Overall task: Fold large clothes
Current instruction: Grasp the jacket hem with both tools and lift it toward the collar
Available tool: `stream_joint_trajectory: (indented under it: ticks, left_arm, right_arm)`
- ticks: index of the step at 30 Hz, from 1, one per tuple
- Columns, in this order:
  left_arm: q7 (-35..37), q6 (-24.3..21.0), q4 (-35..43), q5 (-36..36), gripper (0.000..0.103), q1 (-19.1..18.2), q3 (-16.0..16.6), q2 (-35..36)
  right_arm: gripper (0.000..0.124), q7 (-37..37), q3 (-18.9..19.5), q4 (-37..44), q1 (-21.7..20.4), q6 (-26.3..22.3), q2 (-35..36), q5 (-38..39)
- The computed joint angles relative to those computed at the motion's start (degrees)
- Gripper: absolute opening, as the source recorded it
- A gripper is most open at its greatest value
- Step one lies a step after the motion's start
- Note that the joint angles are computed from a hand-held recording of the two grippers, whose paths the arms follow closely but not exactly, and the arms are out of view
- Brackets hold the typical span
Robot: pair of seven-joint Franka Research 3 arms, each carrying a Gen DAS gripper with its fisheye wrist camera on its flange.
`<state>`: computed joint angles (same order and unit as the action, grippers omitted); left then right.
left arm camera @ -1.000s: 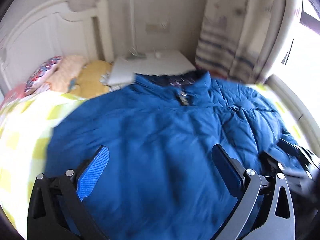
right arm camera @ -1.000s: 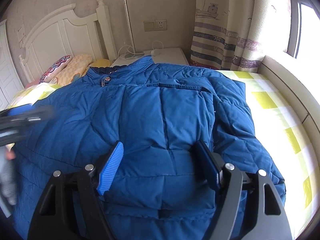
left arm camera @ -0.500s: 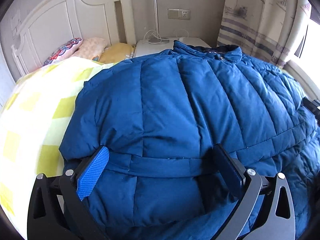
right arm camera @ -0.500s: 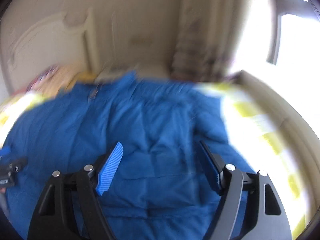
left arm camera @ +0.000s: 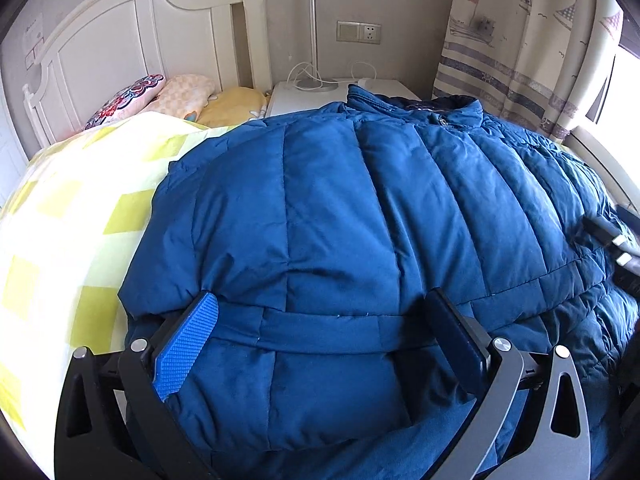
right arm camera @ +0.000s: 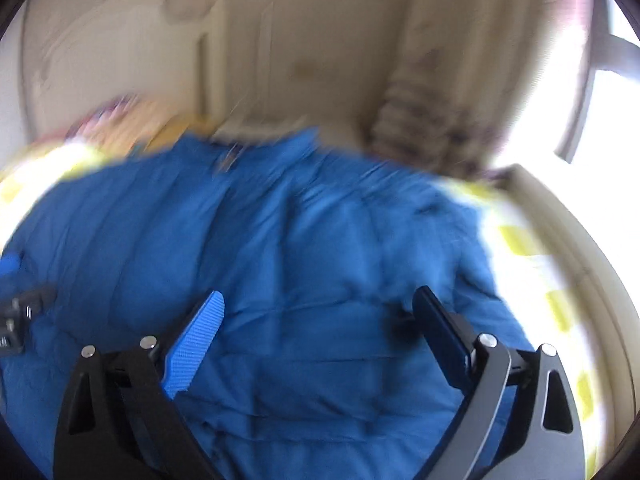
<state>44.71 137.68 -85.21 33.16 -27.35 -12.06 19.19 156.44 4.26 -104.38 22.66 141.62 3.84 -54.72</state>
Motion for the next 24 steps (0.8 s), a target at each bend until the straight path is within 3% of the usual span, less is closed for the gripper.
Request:
stream_joint_trajectory:
  ticks: [2, 5, 8, 12, 15, 16, 20, 23, 24]
  left_arm:
    - [0.2, 0.3, -0.2, -0.3, 0.099, 0.2, 0.0, -0.1]
    - [0.2, 0.3, -0.3, -0.2, 0.099, 0.2, 0.0, -0.1]
    - [0.2, 0.2, -0.3, -0.2, 0.099, 0.1, 0.0, -0.2]
    - [0.1, 0.4, -0.4, -0.4, 0.099, 0.2, 0.0, -0.2]
    - [0.1, 0.3, -0.4, -0.3, 0.099, 0.2, 0.0, -0.2]
    - [0.2, 0.6, -0.5, -0.5, 0.099, 0.3, -0.1, -0.3]
    - [1.3, 8.0, -7.7, -4.9, 0.098, 3.1, -1.2, -5.0]
    - [-0.3, 15.7, -16.9, -7.8, 0.098, 4.7, -2.7, -12.1]
    - [1.1, 15.7, -18.1, -8.5, 0.098, 5.3, -3.9, -13.3]
  right_arm:
    - [0.095, 4.0, -0.5, -1.6, -0.8, 0.7, -1.3, 0.8]
    - [0.096, -6.6, -0.6, -0.1, -2.7, 1.5, 1.0, 16.1]
    - [0.096, -6.6, -1.2, 0.8, -2.0, 0.7, 1.6, 15.1]
    - [0.097, -7.1, -1.7, -0.8, -2.4, 3.5, 0.8, 16.6]
    - [0.099, -11.0, -1.9, -4.3, -3.8, 9.5, -0.9, 22.1]
    - [0.098, -8.8, -2.0, -7.1, -4.1, 11.6, -3.2, 21.8]
    - [0.099, 0.6, 1.0, -14.0, -5.9, 13.5, -10.8, 16.4]
    - [0.099, -4.6, 4.7, -17.0, -6.0, 9.9, -15.3, 15.7]
    - [0.100, -8.0, 6.0, -16.8, -5.7, 6.7, -15.6, 16.1]
